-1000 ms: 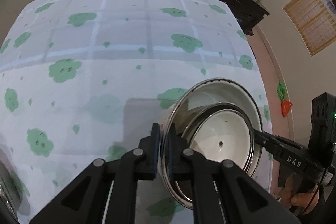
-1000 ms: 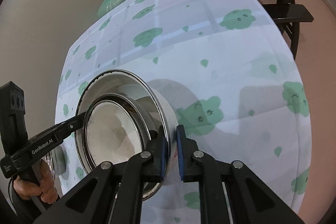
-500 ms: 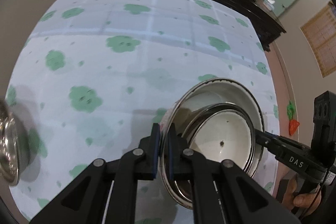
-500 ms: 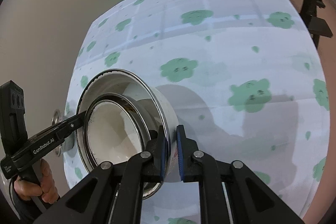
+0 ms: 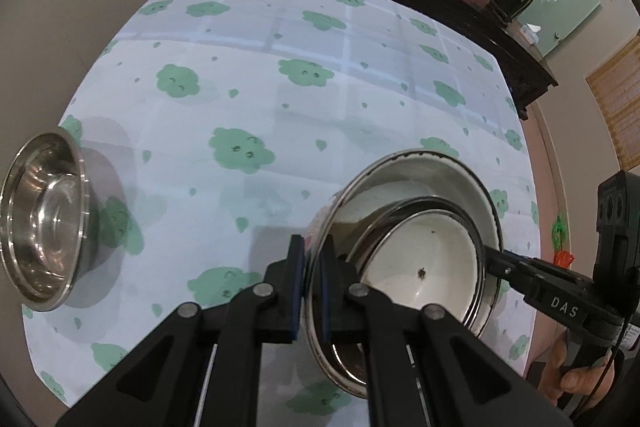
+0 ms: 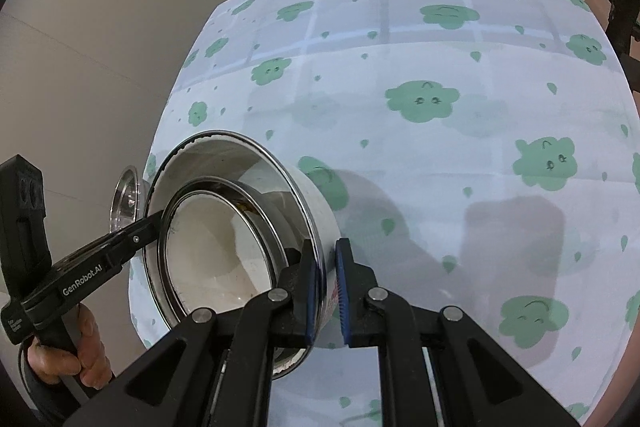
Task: Organize plates and bowls
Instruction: 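Lift the nested Pooh bowl with both tools toward the stacked steel bowls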
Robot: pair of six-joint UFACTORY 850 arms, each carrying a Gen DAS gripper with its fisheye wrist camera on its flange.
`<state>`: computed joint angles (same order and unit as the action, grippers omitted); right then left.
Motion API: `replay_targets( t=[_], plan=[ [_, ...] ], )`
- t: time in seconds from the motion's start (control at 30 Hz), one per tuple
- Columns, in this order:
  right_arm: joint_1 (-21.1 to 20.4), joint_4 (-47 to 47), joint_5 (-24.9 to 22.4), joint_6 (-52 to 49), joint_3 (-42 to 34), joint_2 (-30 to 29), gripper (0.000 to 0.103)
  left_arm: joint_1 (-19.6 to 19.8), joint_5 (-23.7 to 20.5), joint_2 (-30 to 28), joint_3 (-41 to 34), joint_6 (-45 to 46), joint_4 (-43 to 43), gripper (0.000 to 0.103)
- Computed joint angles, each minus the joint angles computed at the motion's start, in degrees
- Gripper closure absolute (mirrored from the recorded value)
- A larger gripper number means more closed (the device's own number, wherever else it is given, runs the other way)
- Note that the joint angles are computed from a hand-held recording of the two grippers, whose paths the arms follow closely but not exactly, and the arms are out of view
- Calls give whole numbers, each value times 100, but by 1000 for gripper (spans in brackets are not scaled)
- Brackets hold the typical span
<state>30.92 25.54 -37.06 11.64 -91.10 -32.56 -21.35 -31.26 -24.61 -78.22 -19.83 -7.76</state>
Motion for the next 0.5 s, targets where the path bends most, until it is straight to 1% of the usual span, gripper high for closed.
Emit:
replay_targets(
  t=[0.13,0.5],
  plan=[
    [159,-247,-28,293,-196,-70,92,159,82,204,230,256,-154,100],
    [613,-715,-99,1058,-798,-373,92,624,136,678,733,975,-489,100]
  ],
)
